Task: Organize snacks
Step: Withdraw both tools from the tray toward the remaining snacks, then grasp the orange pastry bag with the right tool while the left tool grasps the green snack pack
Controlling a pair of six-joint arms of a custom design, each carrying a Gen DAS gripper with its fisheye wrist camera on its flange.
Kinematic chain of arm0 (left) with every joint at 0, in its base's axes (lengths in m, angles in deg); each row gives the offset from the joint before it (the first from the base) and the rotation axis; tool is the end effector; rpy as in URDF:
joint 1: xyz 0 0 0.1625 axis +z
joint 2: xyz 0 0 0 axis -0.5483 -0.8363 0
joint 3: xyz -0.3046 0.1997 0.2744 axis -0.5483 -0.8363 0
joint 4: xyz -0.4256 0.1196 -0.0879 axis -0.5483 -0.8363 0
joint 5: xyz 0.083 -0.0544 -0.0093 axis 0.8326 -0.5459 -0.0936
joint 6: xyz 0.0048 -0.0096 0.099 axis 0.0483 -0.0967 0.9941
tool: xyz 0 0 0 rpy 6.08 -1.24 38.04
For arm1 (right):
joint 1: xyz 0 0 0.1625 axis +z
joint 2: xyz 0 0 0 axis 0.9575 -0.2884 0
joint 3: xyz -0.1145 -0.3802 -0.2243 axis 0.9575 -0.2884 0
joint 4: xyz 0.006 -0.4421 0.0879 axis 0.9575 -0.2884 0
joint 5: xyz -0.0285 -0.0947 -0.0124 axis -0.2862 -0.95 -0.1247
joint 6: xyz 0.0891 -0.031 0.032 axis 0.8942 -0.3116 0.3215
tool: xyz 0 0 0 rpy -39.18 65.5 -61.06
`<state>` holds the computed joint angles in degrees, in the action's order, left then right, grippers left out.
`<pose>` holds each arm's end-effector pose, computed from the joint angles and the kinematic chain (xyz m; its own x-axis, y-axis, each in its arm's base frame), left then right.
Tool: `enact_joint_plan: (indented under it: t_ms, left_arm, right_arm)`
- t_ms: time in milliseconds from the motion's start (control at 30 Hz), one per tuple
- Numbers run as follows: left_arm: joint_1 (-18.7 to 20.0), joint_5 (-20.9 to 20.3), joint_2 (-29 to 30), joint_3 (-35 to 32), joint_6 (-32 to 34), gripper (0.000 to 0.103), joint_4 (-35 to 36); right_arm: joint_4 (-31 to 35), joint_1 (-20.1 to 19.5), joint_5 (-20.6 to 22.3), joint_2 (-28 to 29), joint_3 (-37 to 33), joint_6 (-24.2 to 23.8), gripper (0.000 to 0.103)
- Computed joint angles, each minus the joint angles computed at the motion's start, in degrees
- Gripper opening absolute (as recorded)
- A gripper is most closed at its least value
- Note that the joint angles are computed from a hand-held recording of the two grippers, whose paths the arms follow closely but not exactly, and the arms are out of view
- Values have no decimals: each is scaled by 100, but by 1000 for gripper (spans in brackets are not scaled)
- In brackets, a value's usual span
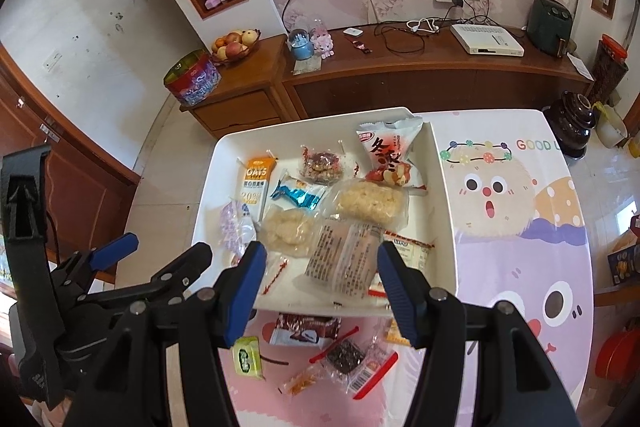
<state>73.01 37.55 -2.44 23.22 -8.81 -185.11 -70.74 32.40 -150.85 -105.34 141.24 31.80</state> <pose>-0.4879 -0.6638 0.1283 -0.6985 0.2956 -0.6517 0.4906 0.8609 -0.1352 0.2332 -0.5857 0.4095 -0.8258 0.2187 0.5199 -0.1225 0.8302 -0.5439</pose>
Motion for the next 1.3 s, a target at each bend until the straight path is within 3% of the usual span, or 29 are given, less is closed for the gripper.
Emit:
enact_joint_plan:
  t_ms: [733, 1033, 1300]
  left_arm:
    - [-316, -27, -1000, 1771, -356, 99, 31]
    - [-114, -167, -1378, 2472, -903, 99, 434]
    - [44, -165, -1524, 2824, -1043, 99, 289]
  right_arm:
    - [-205, 332, -174, -629, 1191, -291, 59]
    - [107, 185, -88, -640, 1640, -81, 59]
    - [129, -126, 335, -408, 1956, 179, 56]
